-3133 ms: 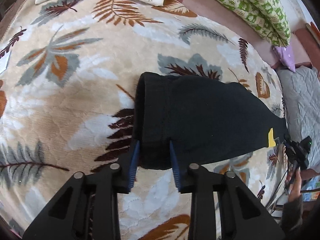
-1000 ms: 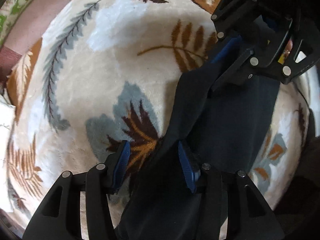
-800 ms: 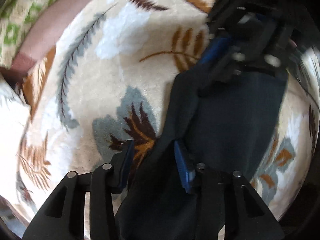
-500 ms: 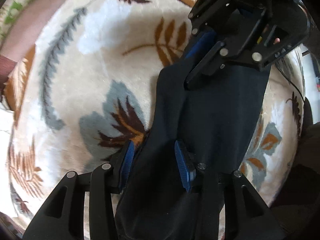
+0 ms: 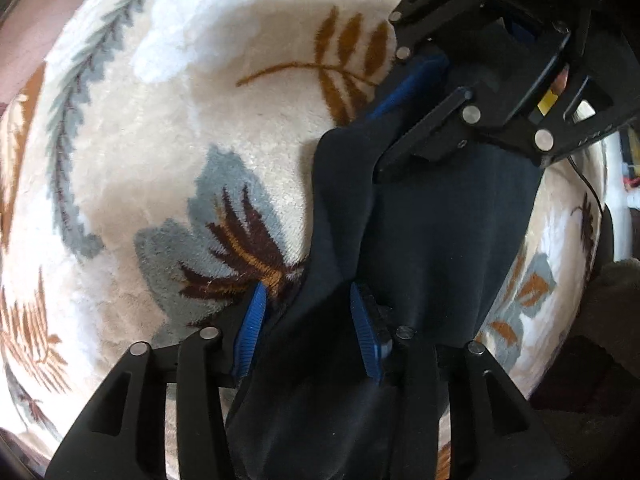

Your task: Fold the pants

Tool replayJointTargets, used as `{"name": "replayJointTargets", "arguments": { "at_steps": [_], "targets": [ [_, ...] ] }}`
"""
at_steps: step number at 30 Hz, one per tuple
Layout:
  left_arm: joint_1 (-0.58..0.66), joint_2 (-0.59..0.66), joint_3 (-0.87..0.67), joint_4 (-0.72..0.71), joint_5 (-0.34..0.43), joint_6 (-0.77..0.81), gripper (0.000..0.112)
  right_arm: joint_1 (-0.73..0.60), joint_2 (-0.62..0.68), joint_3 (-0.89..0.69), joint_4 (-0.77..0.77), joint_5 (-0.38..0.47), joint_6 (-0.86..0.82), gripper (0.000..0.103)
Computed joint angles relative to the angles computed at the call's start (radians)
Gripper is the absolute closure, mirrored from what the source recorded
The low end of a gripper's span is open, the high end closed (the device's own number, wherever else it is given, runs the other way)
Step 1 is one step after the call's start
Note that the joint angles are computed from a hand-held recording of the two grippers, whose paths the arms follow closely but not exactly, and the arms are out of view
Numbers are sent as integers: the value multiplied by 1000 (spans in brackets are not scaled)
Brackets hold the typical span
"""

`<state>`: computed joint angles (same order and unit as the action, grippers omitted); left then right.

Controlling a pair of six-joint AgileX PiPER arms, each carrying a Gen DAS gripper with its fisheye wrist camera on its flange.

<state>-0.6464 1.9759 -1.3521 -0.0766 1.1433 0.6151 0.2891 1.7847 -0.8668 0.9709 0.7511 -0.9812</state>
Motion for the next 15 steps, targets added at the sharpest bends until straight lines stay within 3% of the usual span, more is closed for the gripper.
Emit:
{"name": "replayJointTargets", "arguments": {
  "at_steps": [4,6,10,15],
  "targets": [
    [31,-92,103,-68,-64,14,105,15,-52,39,23,-61,-30,86],
    [53,-113,133,-100,-84,38,107,9,-56,45,34,-57,-33,86],
    [130,-97,90,-148,-31,62,107,21,-74,52,27,-72,-16,86],
    [183,-214,127,-144,-7,181,105,5,-94,61,37,-65,-17,86]
  ]
}}
